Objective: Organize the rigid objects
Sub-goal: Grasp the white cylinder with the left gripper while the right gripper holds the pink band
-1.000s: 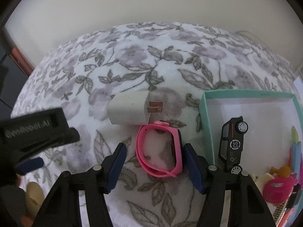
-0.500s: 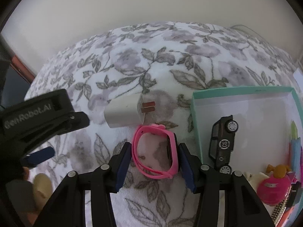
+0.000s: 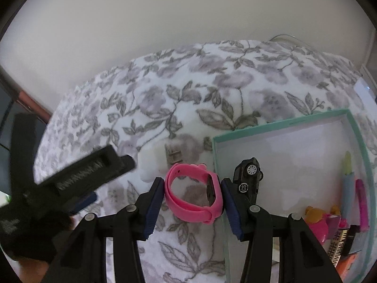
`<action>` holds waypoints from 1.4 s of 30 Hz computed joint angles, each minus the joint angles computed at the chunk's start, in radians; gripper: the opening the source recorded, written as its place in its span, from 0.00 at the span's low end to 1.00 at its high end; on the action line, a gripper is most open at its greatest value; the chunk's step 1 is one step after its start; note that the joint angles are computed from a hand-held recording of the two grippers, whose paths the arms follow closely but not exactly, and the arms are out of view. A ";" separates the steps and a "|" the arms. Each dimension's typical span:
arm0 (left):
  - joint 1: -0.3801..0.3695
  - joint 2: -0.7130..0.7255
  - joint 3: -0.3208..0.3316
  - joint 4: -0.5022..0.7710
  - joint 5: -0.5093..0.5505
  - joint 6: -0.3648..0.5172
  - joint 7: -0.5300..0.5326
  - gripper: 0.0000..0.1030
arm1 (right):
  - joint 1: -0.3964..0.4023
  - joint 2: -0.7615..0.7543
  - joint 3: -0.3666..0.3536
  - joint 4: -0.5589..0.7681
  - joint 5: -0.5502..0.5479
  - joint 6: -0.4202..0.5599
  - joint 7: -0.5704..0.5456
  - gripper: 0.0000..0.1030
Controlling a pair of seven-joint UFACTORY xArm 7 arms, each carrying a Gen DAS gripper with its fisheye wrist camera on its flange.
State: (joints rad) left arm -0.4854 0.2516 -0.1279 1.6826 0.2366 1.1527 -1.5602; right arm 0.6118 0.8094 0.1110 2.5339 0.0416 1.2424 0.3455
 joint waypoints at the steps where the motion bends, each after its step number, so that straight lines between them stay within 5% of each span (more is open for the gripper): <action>1: -0.005 0.018 -0.001 0.023 0.008 0.002 0.002 0.97 | -0.003 -0.013 -0.005 -0.020 -0.003 -0.012 0.004 0.51; 10: -0.068 0.191 0.033 0.245 0.056 0.012 0.071 0.97 | -0.067 -0.130 0.003 -0.212 0.007 -0.132 0.059 0.51; 23: -0.175 0.470 0.124 0.640 0.072 0.168 0.177 0.96 | -0.110 -0.156 0.021 -0.274 0.023 -0.141 0.063 0.51; 27: -0.181 0.459 0.141 0.611 0.080 0.148 0.168 0.78 | -0.115 -0.159 0.021 -0.285 0.027 -0.142 0.070 0.51; 29: -0.186 0.454 0.147 0.615 0.093 0.151 0.173 0.60 | -0.117 -0.158 0.022 -0.285 0.029 -0.140 0.072 0.51; 33: -0.186 0.537 0.151 0.754 0.076 0.193 0.197 0.60 | -0.117 -0.162 0.022 -0.290 0.028 -0.142 0.074 0.51; 37: -0.179 0.518 0.152 0.729 0.051 0.167 0.178 0.59 | -0.120 -0.169 0.022 -0.299 0.028 -0.149 0.072 0.51; 39: -0.187 0.559 0.167 0.820 0.058 0.209 0.184 0.45 | -0.121 -0.174 0.021 -0.300 0.028 -0.151 0.074 0.51; 42: -0.183 0.558 0.180 0.837 0.054 0.197 0.192 0.43 | -0.126 -0.188 0.023 -0.313 0.028 -0.163 0.068 0.51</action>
